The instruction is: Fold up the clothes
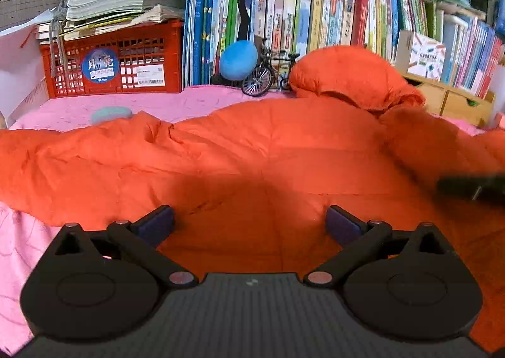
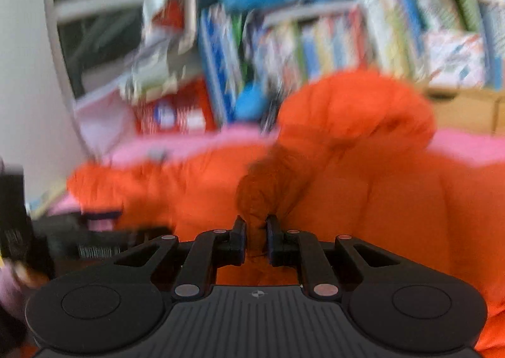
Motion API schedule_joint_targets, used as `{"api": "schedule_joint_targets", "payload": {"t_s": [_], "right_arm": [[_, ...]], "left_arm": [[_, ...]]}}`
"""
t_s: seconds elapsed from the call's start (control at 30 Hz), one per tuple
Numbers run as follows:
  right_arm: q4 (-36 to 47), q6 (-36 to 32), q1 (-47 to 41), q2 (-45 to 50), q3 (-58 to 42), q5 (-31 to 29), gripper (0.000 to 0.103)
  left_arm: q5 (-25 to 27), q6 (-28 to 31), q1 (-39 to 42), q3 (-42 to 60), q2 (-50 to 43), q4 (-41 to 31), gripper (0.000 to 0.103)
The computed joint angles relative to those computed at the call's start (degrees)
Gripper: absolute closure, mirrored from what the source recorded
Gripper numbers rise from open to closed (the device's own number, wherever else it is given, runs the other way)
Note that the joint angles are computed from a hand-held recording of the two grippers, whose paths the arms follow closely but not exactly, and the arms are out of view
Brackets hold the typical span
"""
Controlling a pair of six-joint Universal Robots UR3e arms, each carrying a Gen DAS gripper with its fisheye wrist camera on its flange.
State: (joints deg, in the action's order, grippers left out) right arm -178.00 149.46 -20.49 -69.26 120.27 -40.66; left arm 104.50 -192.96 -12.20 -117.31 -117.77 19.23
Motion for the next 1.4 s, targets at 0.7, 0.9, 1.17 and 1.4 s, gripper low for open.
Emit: {"api": "schedule_joint_targets", "payload": {"t_s": [0.7,0.9,1.17,1.4], "right_arm": [[5.05,-11.57,-24.03,-18.76,21.00,19.89,0.012],[-36.52,21.18,-26.53,1.55,19.13,15.84,0.008],[-24.73,21.25,-18.04,5.65,9.17,-0.23,0.006],[-24.02,20.27,-20.00,5.78,10.68,2.86,0.005]], "left_arm": [[1.32,-0.51,-0.74,0.76,-0.19,-3.05,0.000],[2.35,-0.53,-1.30,1.63,-0.57,-4.05,0.000],[1.56,-1.60,-1.63,0.96,0.49,-2.83,0.000],[-17.38,-4.24,-0.39,2.09,2.38,2.07,0.000]]}}
